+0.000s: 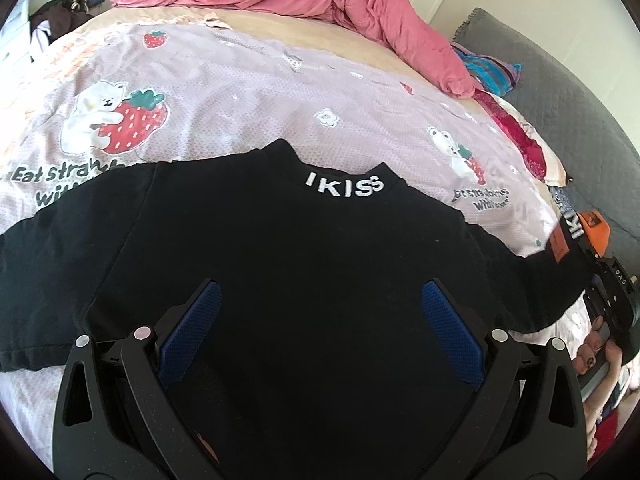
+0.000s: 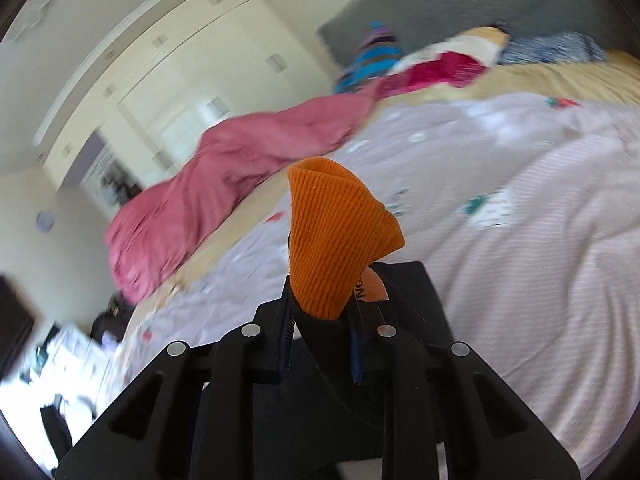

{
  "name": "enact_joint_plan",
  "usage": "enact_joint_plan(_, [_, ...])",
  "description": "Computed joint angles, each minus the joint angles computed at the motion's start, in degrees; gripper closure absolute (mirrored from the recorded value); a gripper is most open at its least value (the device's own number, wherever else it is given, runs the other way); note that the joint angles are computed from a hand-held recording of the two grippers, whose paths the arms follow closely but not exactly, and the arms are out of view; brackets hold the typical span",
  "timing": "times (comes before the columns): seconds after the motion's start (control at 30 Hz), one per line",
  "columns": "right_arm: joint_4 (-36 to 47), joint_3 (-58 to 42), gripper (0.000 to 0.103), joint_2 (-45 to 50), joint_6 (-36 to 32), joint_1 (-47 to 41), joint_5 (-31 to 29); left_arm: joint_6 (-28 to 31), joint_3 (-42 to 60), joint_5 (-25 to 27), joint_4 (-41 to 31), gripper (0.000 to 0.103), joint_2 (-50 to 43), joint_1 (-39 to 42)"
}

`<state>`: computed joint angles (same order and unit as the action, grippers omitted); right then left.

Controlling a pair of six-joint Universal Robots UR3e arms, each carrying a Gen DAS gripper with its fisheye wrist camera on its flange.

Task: Fold small clothes
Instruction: 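Grasp the orange cuff with the right gripper and lift it, then carry the sleeve across the shirt body and release the cuff with the right gripper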

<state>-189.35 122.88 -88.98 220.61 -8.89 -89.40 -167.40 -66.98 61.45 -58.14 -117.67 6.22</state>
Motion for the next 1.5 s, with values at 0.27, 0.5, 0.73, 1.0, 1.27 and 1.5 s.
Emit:
enact_joint_plan(0.27, [3.6, -10.5, 0.083, 6.5, -6.3, 9.5, 0.5, 1.2, 0.0, -2.7, -2.1, 0.009, 1.1, 0.7])
enact_joint_plan(0.5, [9.2, -18.2, 0.083, 12.4, -11.4, 16.1, -1.5, 1.2, -0.6, -3.9, -2.5, 0.009, 1.8, 1.4])
enact_joint_plan(0.73, [14.3, -25.8, 0.080, 18.7, -15.5, 22.3, -4.7, 0.6, -1.0, -5.5, -3.2, 0.009, 1.6, 1.9])
enact_joint_plan(1.0, [19.6, -30.6, 0.071, 21.4, -19.5, 24.4, -2.0, 0.1, 0.0, -8.3, -6.6, 0.009, -0.9, 1.7])
enact_joint_plan(1.27, [11.7, -18.5, 0.052, 11.4, -14.2, 16.0, 7.4, 0.1, 1.9, -13.6, -11.0, 0.015, -4.2, 0.1])
enact_joint_plan(1.5, [18.0, -15.6, 0.051, 7.1, -12.0, 12.8, 3.7, -3.5, 10.7, -11.2, -17.5, 0.046, -11.7, -5.5])
